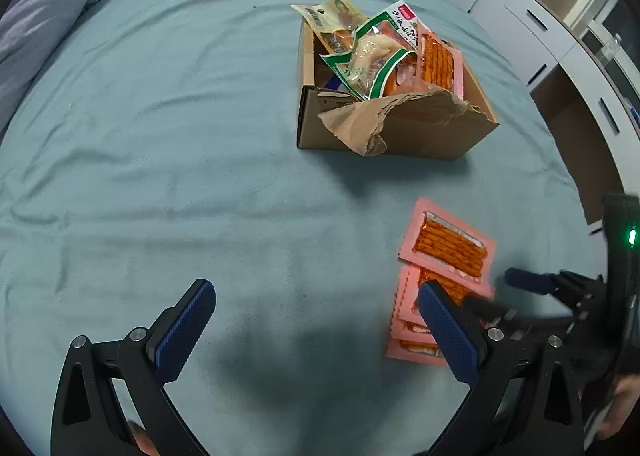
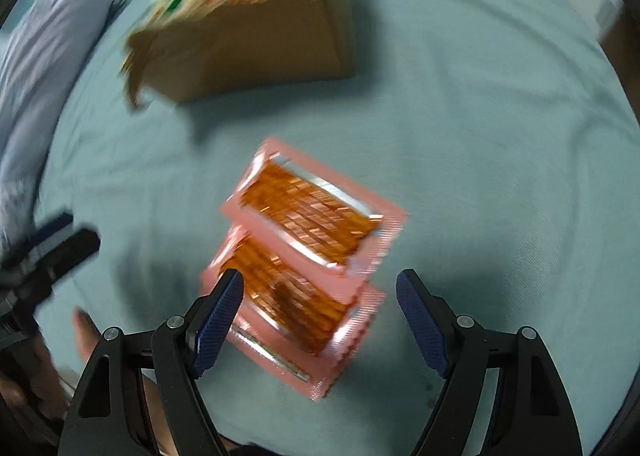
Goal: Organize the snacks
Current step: 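Move both tools back over the remaining pink strip packs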
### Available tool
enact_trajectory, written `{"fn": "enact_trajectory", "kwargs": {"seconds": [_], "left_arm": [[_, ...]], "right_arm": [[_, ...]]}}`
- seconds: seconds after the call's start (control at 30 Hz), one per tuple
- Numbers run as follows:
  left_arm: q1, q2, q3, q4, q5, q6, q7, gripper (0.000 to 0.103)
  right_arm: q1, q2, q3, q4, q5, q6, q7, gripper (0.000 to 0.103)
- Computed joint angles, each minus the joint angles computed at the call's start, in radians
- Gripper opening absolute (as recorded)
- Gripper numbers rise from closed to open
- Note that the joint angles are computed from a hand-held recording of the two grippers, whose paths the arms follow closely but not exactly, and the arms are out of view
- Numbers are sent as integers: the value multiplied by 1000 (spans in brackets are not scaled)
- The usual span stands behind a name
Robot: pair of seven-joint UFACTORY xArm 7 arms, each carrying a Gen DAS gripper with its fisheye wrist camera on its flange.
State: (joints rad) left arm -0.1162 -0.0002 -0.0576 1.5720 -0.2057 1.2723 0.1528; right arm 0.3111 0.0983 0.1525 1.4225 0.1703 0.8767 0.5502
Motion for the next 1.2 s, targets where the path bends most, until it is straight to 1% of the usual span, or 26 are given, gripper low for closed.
{"fn": "enact_trajectory", "kwargs": {"seconds": [0.13, 0.23, 0.27, 0.3, 0.4, 0.47, 0.53, 0.57, 0.6, 0.63, 0.67, 0.7, 0.73, 0.8, 0.83, 0.87, 0.9, 0.97, 1.0, 1.07, 1.1, 1.13, 1.2], "left_arm": [[2, 9, 0, 5, -16, 18, 1, 103], [1, 12, -1, 8, -18, 20, 0, 103], [1, 11, -1, 8, -20, 20, 1, 103], [1, 9, -1, 7, -20, 19, 1, 103], [0, 9, -2, 5, -16, 15, 2, 103], [-1, 9, -2, 3, -12, 17, -1, 103], [-2, 8, -3, 2, -10, 18, -2, 103], [-2, 7, -3, 1, -7, 17, -2, 103], [-3, 7, -3, 2, -6, 18, -2, 103], [-3, 7, -3, 2, -5, 18, -3, 103], [-3, 6, -3, 2, -6, 18, -4, 103], [-3, 6, -3, 2, -7, 18, -6, 103], [-3, 8, -3, 3, -9, 20, -7, 103], [-3, 10, -3, 6, -11, 22, -7, 103], [-3, 10, -3, 6, -11, 23, -5, 103], [-3, 10, -3, 6, -11, 23, -5, 103], [-3, 9, -3, 6, -11, 23, -5, 103], [-1, 10, -2, 6, -13, 25, -2, 103], [-1, 10, -2, 6, -13, 25, -2, 103], [-1, 10, -2, 4, -13, 25, 0, 103], [-1, 12, -2, 6, -11, 26, -1, 103], [-2, 14, -3, 7, -9, 26, -2, 103], [-4, 16, -4, 9, -5, 26, -1, 103]], "right_arm": [[37, 89, 19, 110, -78, 70, -72, 78], [58, 142, 14, 163, -119, 124, -92, 78], [64, 146, 11, 169, -131, 127, -95, 78], [64, 147, 11, 170, -129, 123, -107, 74], [48, 129, 9, 147, -78, 99, -125, 59], [30, 113, 10, 122, -24, 80, -145, 53], [5, 90, 12, 88, 54, 59, -173, 43], [-5, 77, 11, 70, 83, 53, -188, 40], [-16, 65, 11, 54, 122, 48, -198, 32], [-23, 61, 9, 51, 144, 57, -203, 5], [-33, 53, 7, 40, 175, 67, -213, 2], [-38, 39, 6, 27, 200, 70, -213, 2], [-39, 28, 3, 15, 202, 71, -208, 2], [-39, 13, -1, 10, 188, 73, -197, 2], [-39, -4, -6, -6, 179, 53, -180, 2], [-30, -19, -4, -16, 156, 34, -142, 2], [-22, -39, -8, -32, 96, -6, -76, 2], [-18, -66, -15, -54, 6, -51, 37, 3], [-23, -70, -19, -62, -7, -66, 65, 6], [-34, -63, -24, -65, 13, -89, 75, 17], [-39, -46, -25, -52, 23, -87, 68, 30], [-41, -19, -25, -22, 18, -61, 62, 44], [-43, 22, -21, 26, 7, 2, 28, 53]]}}
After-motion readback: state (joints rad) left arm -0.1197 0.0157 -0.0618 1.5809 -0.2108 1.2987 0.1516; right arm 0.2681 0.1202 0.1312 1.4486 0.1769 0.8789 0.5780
